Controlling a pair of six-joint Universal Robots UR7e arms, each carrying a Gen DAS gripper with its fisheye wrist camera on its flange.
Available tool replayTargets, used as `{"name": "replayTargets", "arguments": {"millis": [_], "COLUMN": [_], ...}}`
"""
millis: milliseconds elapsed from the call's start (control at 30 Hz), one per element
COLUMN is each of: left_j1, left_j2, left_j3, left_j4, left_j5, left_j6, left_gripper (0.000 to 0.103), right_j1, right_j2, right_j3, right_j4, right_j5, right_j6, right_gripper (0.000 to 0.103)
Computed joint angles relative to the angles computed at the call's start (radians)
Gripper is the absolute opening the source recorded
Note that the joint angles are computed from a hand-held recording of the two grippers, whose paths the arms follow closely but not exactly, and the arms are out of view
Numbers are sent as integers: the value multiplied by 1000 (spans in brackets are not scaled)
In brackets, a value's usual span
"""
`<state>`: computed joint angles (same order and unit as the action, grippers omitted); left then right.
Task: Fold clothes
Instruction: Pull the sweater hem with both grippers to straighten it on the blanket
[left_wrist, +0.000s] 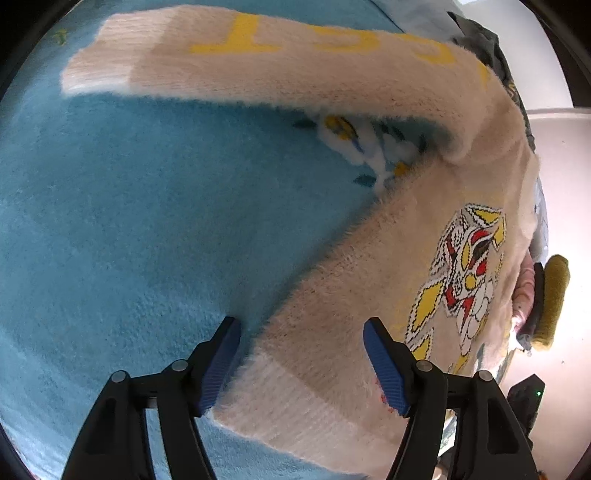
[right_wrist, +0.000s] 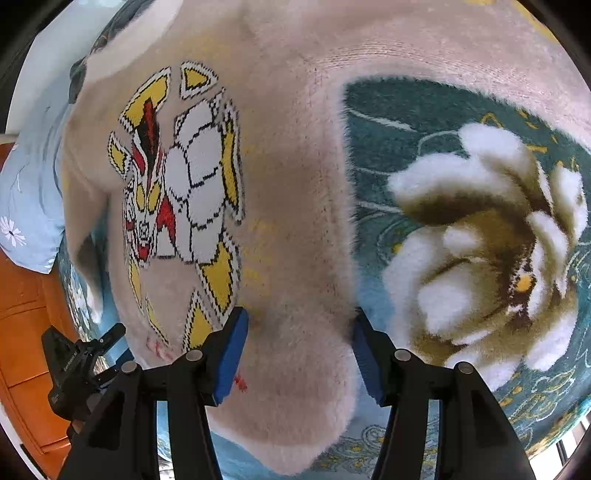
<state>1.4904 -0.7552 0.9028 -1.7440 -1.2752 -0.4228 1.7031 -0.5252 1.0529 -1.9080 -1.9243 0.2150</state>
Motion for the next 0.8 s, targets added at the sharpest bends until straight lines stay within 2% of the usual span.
{"name": "replayTargets", "arguments": {"millis": [67, 200, 267, 333, 400, 467, 600, 700, 800], "left_j1": [6, 22, 17, 8, -1, -5, -30, -56, -73], "left_j2": [-9, -18, -15, -12, -18, -37, -82, -131, -136], "left_j3": [13, 25, 21, 19, 29, 58, 122, 192, 184], "left_j4": [-18, -43, -27, -8, 7, -11, -58, -102, -81], "left_j5": [-24, -99, -91, -63, -32, -30, -3, 16, 19], "left_j6": [0, -11, 2, 7, -20, -42, -54, -76, -117], "left_gripper": [73, 72, 66, 42, 29, 15, 12, 11, 11], "right_j1": [-3, -18, -27, -29, -31, -29, -13, 2, 11], "right_j2": [-8, -28, -42, -49, -56, -57, -44, -26, -24], "right_j3": [14, 42, 61, 70, 79, 81, 52, 3, -33], "right_j4": [-16, -33, -40, -39, -38, -38, -6, 27, 60], "right_j5": [12, 35, 54, 57, 57, 52, 27, 11, 14], "right_j6": [12, 23, 31, 34, 36, 36, 24, -11, -46], "right_gripper": [55, 39, 34, 28, 24, 21, 12, 10, 10]}}
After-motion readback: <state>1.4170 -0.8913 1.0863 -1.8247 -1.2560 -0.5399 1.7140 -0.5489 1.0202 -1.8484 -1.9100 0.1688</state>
